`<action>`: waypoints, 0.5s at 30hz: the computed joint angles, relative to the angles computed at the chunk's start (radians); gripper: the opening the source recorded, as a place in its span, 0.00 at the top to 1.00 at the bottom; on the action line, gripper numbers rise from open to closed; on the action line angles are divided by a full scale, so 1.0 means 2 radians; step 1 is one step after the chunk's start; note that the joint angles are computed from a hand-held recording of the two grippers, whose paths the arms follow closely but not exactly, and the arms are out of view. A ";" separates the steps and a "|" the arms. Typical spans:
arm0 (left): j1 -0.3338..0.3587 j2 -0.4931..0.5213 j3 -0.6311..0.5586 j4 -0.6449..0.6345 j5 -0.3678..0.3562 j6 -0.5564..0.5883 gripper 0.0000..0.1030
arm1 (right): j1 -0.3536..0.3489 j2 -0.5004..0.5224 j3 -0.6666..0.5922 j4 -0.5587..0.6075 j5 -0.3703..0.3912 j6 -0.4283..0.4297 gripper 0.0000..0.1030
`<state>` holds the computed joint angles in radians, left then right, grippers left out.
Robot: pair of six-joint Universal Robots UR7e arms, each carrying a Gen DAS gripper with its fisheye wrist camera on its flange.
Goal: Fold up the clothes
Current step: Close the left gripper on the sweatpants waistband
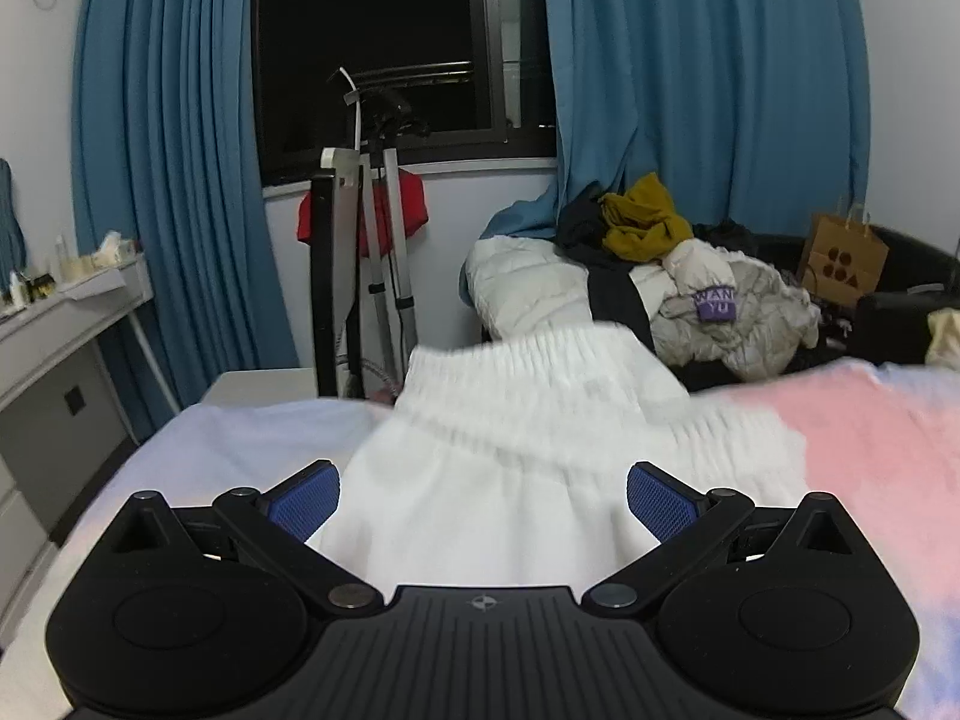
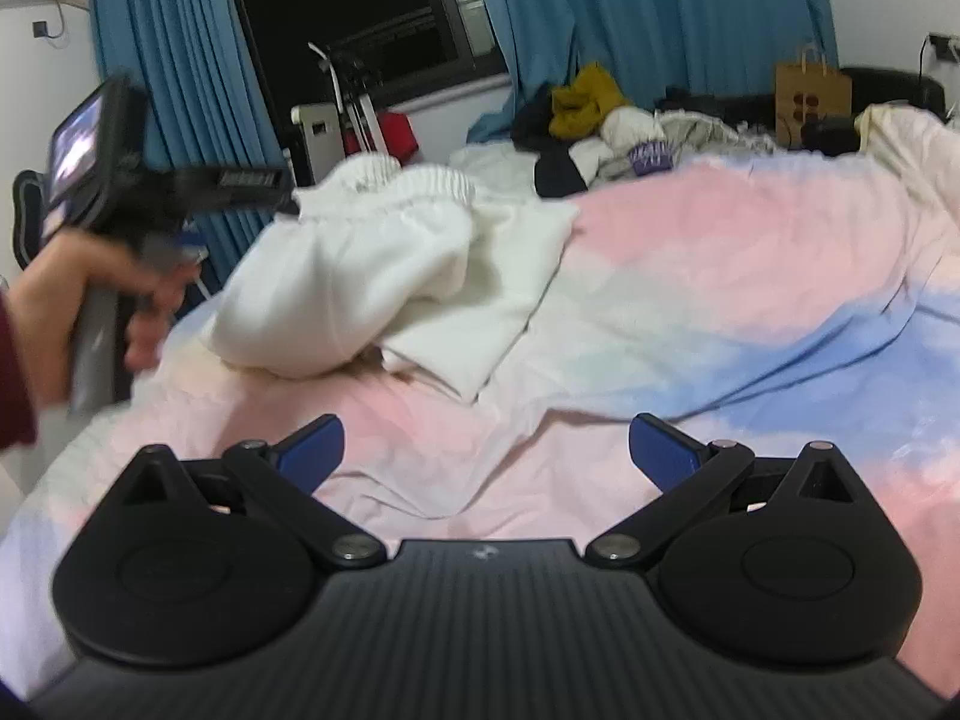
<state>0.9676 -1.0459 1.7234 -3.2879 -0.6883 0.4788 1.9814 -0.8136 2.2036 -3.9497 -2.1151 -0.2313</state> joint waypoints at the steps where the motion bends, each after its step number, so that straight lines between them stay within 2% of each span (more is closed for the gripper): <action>1: 0.008 0.012 -0.025 0.015 -0.008 -0.011 0.00 | -0.005 0.003 -0.004 0.005 0.002 0.003 0.00; 4: 0.026 0.045 -0.096 0.038 -0.021 -0.043 0.00 | -0.020 0.010 -0.012 0.020 0.012 0.016 0.00; 6: 0.036 0.072 -0.148 0.070 -0.010 -0.063 0.00 | -0.028 0.015 -0.017 0.027 0.017 0.019 0.00; 9: 0.054 0.099 -0.223 0.201 -0.003 -0.168 0.00 | -0.038 0.023 -0.025 0.036 0.020 0.017 0.00; 11: 0.064 0.104 -0.250 0.254 -0.021 -0.230 0.00 | -0.043 0.027 -0.029 0.044 0.022 0.018 0.00; 14: 0.072 0.115 -0.279 0.311 -0.022 -0.278 0.04 | -0.047 0.030 -0.033 0.046 0.027 0.016 0.00; 15: 0.071 0.116 -0.279 0.312 -0.020 -0.274 0.06 | -0.048 0.030 -0.032 0.044 0.029 0.015 0.00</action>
